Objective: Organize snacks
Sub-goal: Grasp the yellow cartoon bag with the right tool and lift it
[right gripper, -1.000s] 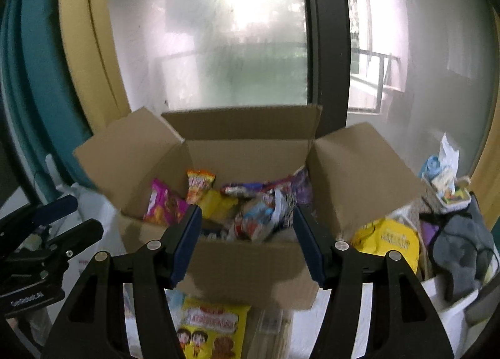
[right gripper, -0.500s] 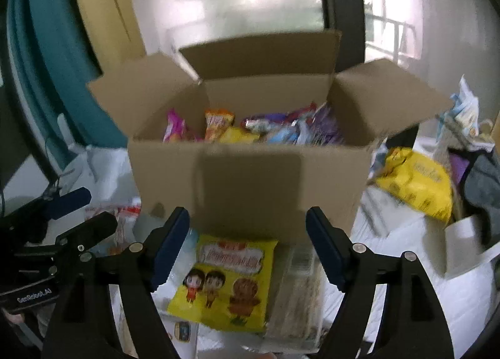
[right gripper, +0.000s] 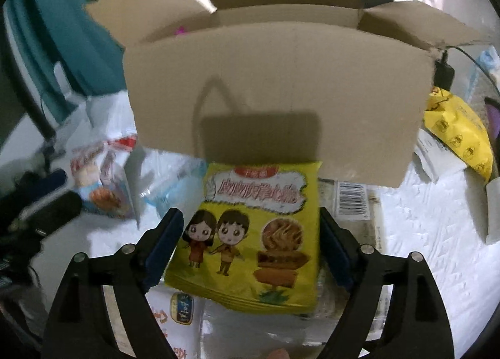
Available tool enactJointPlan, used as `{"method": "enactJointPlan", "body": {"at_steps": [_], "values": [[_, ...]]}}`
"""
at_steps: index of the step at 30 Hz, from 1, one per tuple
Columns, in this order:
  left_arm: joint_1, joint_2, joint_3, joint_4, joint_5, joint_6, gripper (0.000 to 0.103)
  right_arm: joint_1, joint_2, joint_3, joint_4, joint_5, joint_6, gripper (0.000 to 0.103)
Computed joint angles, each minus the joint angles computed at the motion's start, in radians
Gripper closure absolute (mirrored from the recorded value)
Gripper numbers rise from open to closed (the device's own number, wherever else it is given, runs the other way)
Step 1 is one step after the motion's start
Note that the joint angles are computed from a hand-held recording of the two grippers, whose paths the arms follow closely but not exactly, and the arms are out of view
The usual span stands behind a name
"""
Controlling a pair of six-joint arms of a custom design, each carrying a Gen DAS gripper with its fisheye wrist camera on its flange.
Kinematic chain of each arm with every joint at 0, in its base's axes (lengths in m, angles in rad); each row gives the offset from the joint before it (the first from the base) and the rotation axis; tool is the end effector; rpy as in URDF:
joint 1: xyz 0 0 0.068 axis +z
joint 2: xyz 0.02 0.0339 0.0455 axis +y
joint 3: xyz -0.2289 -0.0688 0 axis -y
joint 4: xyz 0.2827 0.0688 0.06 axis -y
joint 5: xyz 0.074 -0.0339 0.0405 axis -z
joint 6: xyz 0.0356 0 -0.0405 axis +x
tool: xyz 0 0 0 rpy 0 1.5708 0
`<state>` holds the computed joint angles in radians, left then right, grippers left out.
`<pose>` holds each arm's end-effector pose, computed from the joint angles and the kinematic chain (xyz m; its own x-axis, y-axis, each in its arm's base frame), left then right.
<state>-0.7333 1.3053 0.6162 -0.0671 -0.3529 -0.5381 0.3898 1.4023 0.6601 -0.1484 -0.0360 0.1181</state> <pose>0.2270 -0.1879 0.1272 -0.6639 -0.0492 -0.7462 0.1176 0.9785 -0.1692 0.2765 0.1150 0.1071 -0.7613 -0.1855 -0.6213 -0.3132 0.9442 0.1019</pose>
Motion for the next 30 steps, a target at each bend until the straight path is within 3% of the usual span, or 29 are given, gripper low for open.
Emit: {"method": "enactJointPlan", "body": {"at_steps": [5, 10, 16, 22, 27, 30], "values": [[0.013, -0.063, -0.05, -0.024, -0.001, -0.008, 0.022, 0.011, 0.006, 0.009, -0.007, 0.007, -0.008, 0.016], [0.053, -0.141, -0.102, -0.059, -0.026, -0.022, 0.021, 0.022, -0.048, -0.029, -0.003, -0.033, -0.036, 0.031], [0.113, -0.107, -0.098, -0.055, -0.019, -0.028, 0.021, 0.033, -0.127, -0.067, -0.002, -0.082, -0.038, 0.035], [0.153, 0.021, -0.018, -0.014, 0.024, -0.001, 0.019, 0.002, -0.145, -0.058, 0.001, -0.14, -0.035, 0.035], [0.17, 0.188, 0.075, 0.047, 0.084, 0.021, 0.009, -0.048, -0.121, -0.055, 0.019, -0.191, -0.037, 0.035], [0.186, 0.307, 0.153, 0.028, 0.139, 0.021, 0.008, -0.073, -0.088, -0.045, 0.032, -0.218, -0.035, 0.035]]}}
